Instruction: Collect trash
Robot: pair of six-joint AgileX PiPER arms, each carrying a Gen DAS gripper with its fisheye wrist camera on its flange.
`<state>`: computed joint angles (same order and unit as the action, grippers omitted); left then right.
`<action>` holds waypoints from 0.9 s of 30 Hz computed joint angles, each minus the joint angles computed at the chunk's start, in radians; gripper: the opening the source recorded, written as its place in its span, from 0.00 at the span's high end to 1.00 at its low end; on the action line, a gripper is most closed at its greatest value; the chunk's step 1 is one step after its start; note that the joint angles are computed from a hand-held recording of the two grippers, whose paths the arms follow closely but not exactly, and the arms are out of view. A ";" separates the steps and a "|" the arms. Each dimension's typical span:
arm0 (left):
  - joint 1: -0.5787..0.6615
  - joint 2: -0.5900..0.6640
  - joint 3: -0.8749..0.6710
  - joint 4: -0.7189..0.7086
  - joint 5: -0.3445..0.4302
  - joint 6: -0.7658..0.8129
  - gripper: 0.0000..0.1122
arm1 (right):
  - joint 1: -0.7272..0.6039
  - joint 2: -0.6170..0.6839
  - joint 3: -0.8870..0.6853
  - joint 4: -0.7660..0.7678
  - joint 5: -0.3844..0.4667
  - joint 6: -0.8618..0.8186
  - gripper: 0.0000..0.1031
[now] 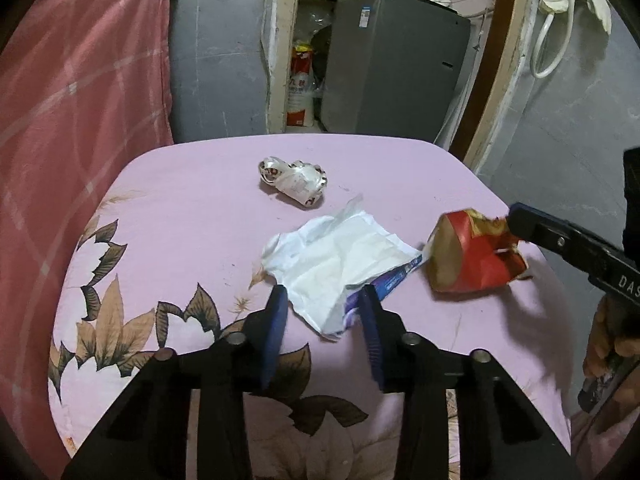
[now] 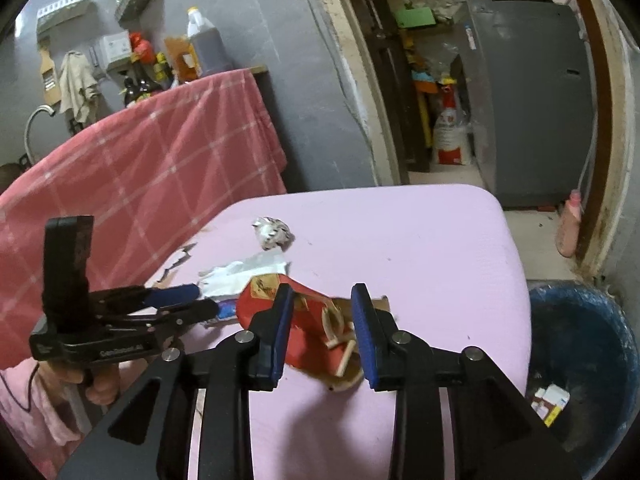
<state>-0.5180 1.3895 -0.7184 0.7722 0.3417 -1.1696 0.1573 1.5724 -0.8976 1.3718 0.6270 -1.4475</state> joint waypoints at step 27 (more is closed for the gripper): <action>-0.185 -0.088 0.059 0.363 0.187 -0.484 1.00 | 0.040 -0.073 0.093 0.105 -0.121 -0.108 0.95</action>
